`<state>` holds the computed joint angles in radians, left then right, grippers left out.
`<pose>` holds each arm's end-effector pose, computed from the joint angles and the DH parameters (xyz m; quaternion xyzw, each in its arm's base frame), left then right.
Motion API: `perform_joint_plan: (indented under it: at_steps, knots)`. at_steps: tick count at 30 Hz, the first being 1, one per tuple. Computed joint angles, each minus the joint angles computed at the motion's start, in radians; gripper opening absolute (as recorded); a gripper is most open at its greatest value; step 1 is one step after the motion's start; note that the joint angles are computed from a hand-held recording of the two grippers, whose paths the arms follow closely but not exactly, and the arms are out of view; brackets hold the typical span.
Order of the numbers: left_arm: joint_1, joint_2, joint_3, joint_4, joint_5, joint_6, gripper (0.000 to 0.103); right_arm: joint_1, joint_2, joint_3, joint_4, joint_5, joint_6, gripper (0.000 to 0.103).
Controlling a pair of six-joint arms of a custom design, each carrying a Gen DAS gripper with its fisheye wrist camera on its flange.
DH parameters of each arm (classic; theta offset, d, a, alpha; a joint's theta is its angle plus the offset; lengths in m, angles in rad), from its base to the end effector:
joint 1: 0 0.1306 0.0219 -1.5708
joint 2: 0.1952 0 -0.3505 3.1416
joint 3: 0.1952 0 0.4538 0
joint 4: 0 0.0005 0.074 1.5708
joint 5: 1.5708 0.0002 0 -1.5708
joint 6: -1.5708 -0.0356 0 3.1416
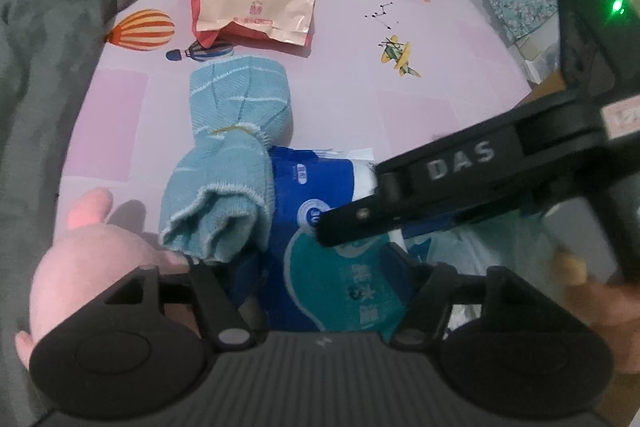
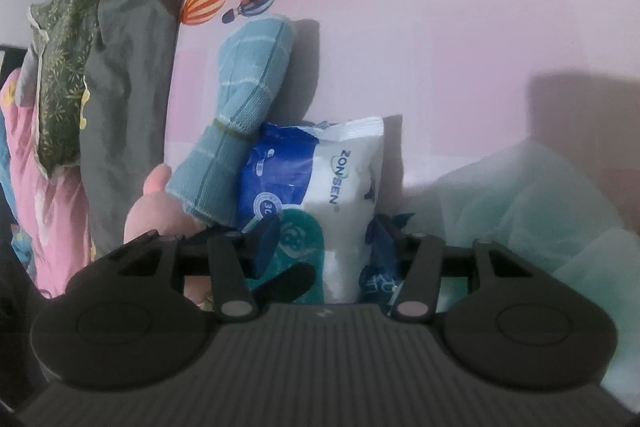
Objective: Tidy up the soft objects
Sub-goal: 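Reach the right tool to the blue-white Zonsen pad pack and grasp it, then lift the pad pack with the right tool over the cardboard box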
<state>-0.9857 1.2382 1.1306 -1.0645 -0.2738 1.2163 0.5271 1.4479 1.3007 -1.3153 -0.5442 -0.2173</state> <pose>0.2655 -0.3842 0.3292 -0.1386 0.9615 -0.1144 0.2081 0.4293 0.2706 0.3098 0.1628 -0.9480 -0.2689 0.0490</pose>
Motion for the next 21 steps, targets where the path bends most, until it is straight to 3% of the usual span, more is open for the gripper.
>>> perform_joint_plan:
  at_steps: [2,9,15,21]
  knots:
    - [0.003,0.002,0.003,0.003,0.003,0.012,0.068,-0.004,0.007,-0.012,0.026,-0.035,-0.02,0.056]
    - [-0.033,0.004,0.06,-0.07,-0.054,0.043,0.067,-0.007,-0.037,-0.028,0.031,-0.069,-0.04,0.048]
    - [-0.113,0.003,0.154,-0.156,-0.169,0.09,0.068,-0.035,-0.132,-0.05,0.021,-0.132,-0.042,0.046]
    - [-0.19,0.072,0.323,-0.225,-0.293,0.084,0.068,-0.119,-0.279,-0.069,-0.011,-0.203,0.001,0.045]
